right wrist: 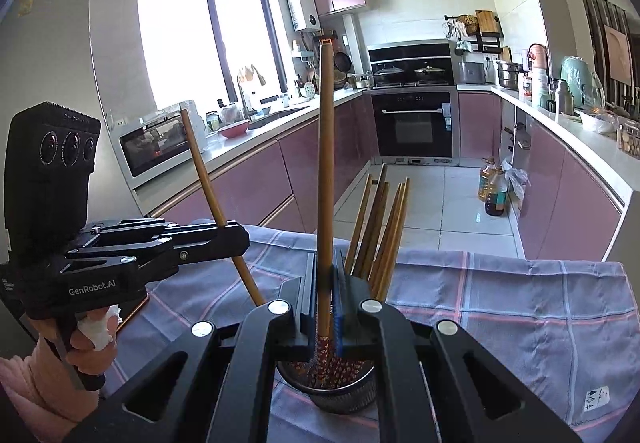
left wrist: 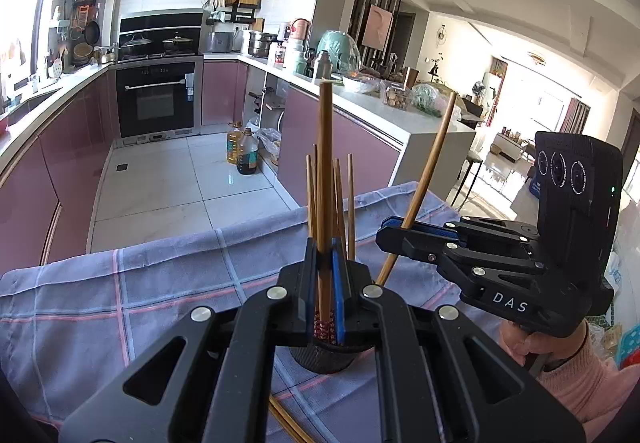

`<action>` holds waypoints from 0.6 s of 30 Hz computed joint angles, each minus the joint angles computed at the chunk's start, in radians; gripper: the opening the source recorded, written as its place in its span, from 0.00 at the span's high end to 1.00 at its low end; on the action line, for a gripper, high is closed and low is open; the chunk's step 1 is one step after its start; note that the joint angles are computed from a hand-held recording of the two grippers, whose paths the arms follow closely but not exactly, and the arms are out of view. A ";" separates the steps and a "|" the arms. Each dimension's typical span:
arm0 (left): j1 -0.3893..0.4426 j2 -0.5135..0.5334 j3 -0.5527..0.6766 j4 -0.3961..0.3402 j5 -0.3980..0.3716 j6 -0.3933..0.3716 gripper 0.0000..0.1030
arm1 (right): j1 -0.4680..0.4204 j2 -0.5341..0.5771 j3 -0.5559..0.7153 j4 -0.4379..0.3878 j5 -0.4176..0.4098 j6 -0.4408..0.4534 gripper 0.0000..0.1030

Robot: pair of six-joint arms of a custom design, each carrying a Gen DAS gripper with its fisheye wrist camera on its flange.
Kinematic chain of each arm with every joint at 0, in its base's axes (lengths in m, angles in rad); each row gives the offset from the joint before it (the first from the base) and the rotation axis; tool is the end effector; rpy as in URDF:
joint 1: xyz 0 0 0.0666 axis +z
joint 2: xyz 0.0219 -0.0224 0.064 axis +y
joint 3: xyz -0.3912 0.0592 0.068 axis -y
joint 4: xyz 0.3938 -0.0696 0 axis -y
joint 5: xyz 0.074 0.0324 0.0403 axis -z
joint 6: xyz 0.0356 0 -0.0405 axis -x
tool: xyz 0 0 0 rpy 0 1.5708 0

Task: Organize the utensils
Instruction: 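Lower both held chopsticks into the mesh cup among the others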

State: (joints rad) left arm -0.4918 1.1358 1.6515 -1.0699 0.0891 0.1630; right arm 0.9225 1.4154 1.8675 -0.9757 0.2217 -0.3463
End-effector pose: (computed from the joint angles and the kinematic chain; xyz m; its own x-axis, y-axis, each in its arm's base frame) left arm 0.3106 -0.1704 0.6504 -0.5449 0.1085 -0.8314 0.4546 0.8714 -0.1842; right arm 0.2945 0.3751 0.6451 -0.5089 -0.1234 -0.8519 -0.5208 0.8321 0.1905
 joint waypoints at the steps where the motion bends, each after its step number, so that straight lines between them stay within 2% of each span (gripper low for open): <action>1: -0.003 0.002 0.000 -0.008 -0.004 -0.005 0.93 | -0.001 0.002 0.001 -0.005 -0.004 -0.003 0.94; 9: -0.015 0.030 0.020 -0.056 -0.014 -0.028 0.93 | -0.016 0.021 0.003 -0.042 -0.038 -0.023 0.94; 18: 0.010 0.095 0.077 -0.114 0.020 -0.051 0.92 | -0.035 0.042 0.005 -0.069 -0.071 -0.051 0.94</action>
State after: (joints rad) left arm -0.4815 1.2307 1.7283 -1.1843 0.1091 0.1121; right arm 0.8875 1.4570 1.8724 -1.0451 0.1511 -0.3973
